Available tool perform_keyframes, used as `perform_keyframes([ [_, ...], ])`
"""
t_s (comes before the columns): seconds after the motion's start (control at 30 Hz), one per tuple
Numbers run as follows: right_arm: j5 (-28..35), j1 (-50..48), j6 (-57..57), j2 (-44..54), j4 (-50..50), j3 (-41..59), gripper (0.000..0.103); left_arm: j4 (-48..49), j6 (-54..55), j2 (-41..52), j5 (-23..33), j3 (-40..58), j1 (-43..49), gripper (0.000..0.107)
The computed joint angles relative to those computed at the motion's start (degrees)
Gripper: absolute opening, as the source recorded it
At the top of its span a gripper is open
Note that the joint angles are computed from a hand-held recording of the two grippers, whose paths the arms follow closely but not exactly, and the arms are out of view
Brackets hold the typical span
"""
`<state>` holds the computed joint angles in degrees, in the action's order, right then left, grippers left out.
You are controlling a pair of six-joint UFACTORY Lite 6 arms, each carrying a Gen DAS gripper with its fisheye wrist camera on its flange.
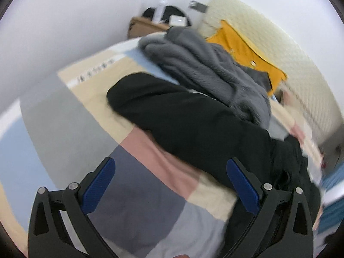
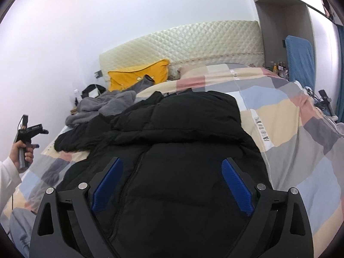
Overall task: Fold large clothes
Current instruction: 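Move the left gripper to the other sleeve cuff and grasp it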
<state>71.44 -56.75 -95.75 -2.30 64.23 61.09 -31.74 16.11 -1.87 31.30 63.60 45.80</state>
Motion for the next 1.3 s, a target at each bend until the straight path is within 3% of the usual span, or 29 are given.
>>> perform_keyframes([
  [0.27,-5.35,4.48,4.13,-2.17,-1.51,-1.79,0.094,-26.9,21.88,23.15,2.15,10.76,9.49,0.101],
  [0.4,-10.17,8.88,4.3,-5.58,-2.19,-5.4,0.094,-34.23,26.25,33.77,4.83,17.75,12.5,0.098],
  [0.7,-20.72,17.16,8.6,-7.16,-3.61,-8.24,0.094,-39.0,29.1,53.54,4.65,38.57,12.33,0.095],
  [0.8,-23.82,19.45,10.38,-7.24,-3.84,-8.43,0.094,-36.09,25.1,59.46,4.74,48.32,10.87,0.094],
  [0.93,-27.29,22.13,12.15,-7.57,-4.13,-8.83,0.094,-25.46,12.55,67.89,4.83,63.16,8.94,0.082],
  [1.0,-28.6,23.17,13.0,-7.42,-4.71,-8.81,0.094,-25.35,11.84,68.93,4.54,65.17,8.8,0.064],
  [1.03,-29.13,23.59,13.37,-7.4,-4.94,-8.78,0.094,-25.79,12.42,68.93,4.58,65.12,9.03,0.058],
  [1.1,-29.03,23.72,13.74,-7.25,-5.18,-8.52,0.094,-28.1,14.65,67.83,4.89,63.69,9.59,0.034],
  [1.17,-28.43,23.31,14.06,-7.19,-5.43,-8.36,0.094,-28.3,15.13,65.51,4.26,61.82,9.49,0.02],
  [1.3,-26.2,21.28,13.23,-7.68,-4.95,-8.13,0.094,-22.86,11.36,58.56,1.09,57.05,8.86,0.01],
])
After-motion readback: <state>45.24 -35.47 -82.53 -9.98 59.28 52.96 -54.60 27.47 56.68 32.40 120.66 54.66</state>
